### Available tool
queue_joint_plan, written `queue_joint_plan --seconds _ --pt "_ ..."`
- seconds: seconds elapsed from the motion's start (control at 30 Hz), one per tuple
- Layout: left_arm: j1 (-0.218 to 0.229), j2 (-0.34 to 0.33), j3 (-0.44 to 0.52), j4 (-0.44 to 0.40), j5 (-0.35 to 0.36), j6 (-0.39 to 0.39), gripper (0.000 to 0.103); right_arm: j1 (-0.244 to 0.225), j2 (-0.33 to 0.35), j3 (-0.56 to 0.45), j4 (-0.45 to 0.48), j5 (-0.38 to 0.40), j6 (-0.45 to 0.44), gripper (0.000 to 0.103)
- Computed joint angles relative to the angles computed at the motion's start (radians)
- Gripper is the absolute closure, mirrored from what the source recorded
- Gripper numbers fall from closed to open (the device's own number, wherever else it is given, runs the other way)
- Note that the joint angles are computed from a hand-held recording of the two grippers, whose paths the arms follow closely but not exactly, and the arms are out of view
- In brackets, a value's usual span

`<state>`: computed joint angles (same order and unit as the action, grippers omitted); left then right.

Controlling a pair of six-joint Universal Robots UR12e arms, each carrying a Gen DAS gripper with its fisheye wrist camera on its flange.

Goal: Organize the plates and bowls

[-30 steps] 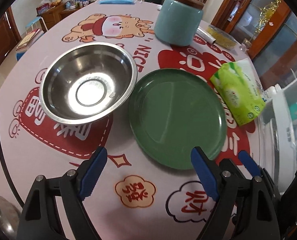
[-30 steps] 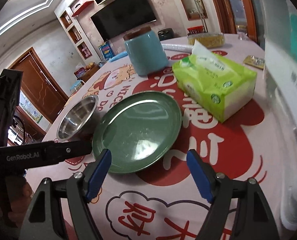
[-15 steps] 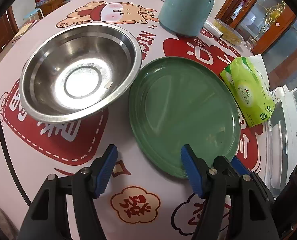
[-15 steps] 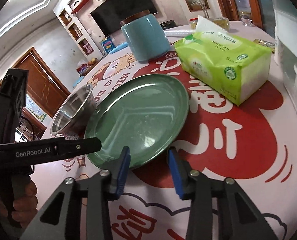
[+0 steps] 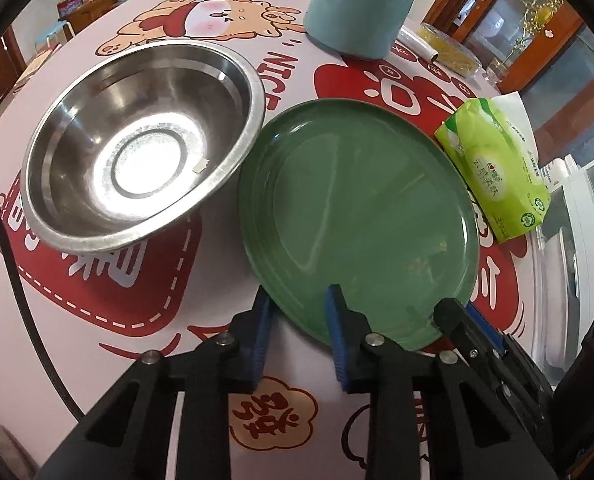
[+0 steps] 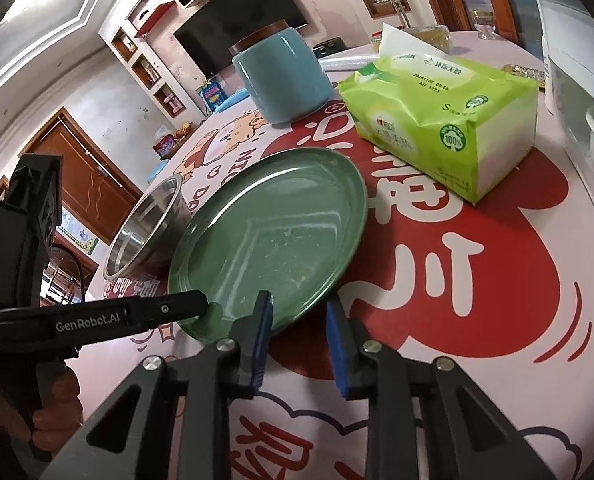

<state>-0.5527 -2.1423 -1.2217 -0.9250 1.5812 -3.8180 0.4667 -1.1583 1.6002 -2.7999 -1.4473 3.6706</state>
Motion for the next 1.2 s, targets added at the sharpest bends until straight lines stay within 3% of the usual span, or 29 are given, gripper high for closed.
queue_joint_plan --seconds 0.43,0.47,0.5,0.9,1.13,1.2 --pt "-0.005 0.014 -0.007 -0.014 -0.032 0.04 0.079 -0.015 -0.022 0.018 0.009 0.026 -0.038 0.086" --pt "-0.006 0.015 -0.007 -0.017 -0.03 0.042 0.079 -0.016 -0.024 0.02 0.013 0.027 -0.044 0.089" --pt "-0.008 0.015 -0.004 -0.025 -0.025 0.044 0.079 -0.016 -0.027 0.022 0.009 0.025 -0.053 0.103" --pt "-0.015 0.033 -0.009 -0.076 -0.047 0.05 0.079 -0.032 -0.052 0.042 0.034 0.016 0.02 0.101" --pt "-0.024 0.041 -0.009 -0.117 -0.057 0.107 0.079 -0.043 -0.061 0.055 0.06 0.018 0.063 0.09" --pt "-0.028 0.04 -0.003 -0.139 -0.05 0.136 0.079 -0.044 -0.06 0.056 0.063 0.018 0.064 0.082"
